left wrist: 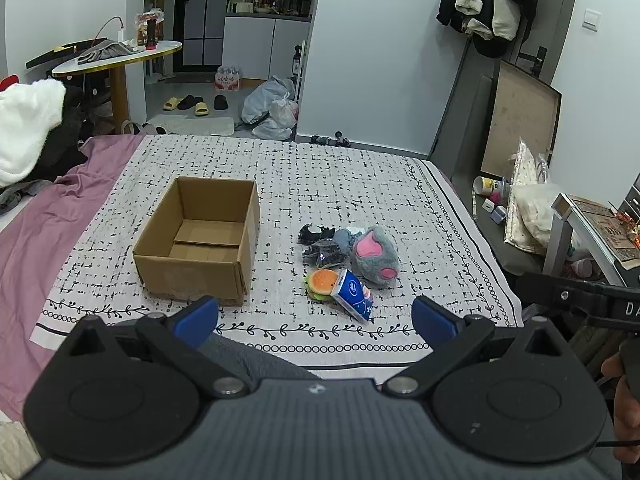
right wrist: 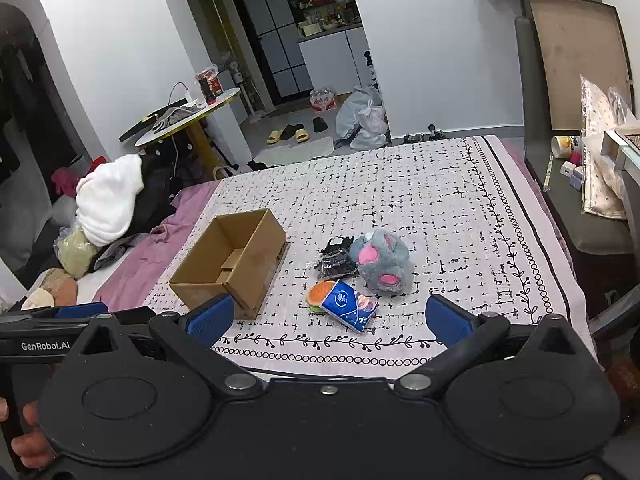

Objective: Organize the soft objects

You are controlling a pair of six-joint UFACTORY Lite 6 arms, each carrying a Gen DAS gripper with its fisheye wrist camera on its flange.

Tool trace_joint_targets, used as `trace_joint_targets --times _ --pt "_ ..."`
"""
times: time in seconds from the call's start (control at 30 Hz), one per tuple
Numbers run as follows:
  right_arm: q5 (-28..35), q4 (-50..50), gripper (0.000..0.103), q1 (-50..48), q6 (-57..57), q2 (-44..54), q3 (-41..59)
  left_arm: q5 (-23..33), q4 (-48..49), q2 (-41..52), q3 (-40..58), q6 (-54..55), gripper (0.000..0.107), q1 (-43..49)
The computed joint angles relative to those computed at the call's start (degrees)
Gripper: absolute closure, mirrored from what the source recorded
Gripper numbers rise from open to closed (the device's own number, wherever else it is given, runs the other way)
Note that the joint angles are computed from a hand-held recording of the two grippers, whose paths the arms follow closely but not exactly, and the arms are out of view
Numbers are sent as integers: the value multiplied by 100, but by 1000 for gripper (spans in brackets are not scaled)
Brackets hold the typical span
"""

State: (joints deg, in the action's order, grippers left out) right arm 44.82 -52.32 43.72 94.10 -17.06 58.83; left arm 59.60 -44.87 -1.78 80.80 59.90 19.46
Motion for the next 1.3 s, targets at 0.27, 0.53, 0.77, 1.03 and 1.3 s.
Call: trace_joint_targets --times 0.27,0.53,0.77,1.03,1.3 --pt "-407 -297 0 -240 314 -9 -291 -215 -137 202 -8 26 5 -134" --pt "-1124 -377 0 -756 519 190 -565 -563 -163 577 41 -34 5 -470" --pt "-1746 -346 0 -1253 609 489 -728 -826 -93 1038 234 -173 7 -800" --pt "-2507 -423 0 -1787 634 1051 -714 -1230 49 1588 527 -444 10 -1133" --pt "-2926 -265 0 -2073 101 1726 -341 -1320 319 2393 1170 -846 19 -1382"
